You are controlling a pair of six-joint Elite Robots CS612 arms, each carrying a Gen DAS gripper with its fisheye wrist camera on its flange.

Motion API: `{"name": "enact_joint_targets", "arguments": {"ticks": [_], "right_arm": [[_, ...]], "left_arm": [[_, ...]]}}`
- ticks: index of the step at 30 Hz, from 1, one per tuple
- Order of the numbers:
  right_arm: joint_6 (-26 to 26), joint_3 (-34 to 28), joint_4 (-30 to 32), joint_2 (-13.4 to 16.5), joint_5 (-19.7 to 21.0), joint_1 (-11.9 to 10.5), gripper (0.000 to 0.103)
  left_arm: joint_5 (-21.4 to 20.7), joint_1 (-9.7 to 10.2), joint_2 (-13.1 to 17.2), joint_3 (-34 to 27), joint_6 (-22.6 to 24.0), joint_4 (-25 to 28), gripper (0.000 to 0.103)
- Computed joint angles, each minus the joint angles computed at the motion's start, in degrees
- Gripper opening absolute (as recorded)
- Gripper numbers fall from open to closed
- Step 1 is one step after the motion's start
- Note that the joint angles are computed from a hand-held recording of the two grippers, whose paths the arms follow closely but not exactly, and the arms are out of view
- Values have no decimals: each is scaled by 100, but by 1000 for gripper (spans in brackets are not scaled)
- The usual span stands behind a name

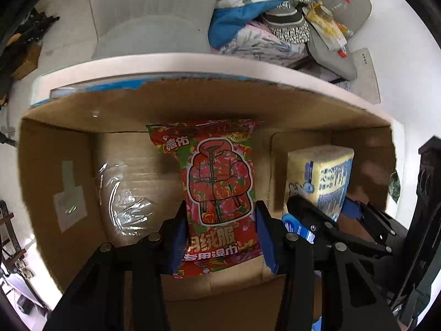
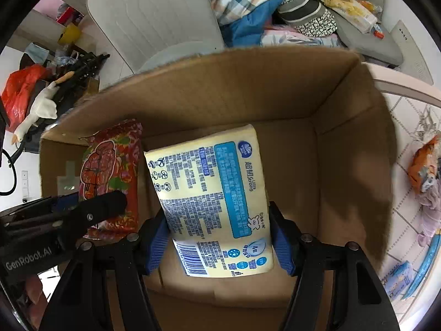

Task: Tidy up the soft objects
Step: 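Carry both packs into the cardboard box and open both grippers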

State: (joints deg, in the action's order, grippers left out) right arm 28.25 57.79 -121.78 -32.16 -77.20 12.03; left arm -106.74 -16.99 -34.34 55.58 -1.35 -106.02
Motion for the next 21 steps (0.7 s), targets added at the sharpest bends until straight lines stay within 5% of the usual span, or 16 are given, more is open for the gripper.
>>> {"name": "enact_joint_targets", "arguments": {"ticks": [8,11,16,21], "right_arm": [[-14,-276,130,230,142,11,70],[-9,-212,29,195,8,26,72],[41,-36,-26,24,-131,26,87],[-109,156,61,-190,-191,94,101]], "left_arm": [[532,-46,17,-50,-59,206,45],[630,-42,-88,93,-134,41,57],[851,-20,-392,533,-297,-489,95],[974,3,-753,1057,-518,-1061,100]]}}
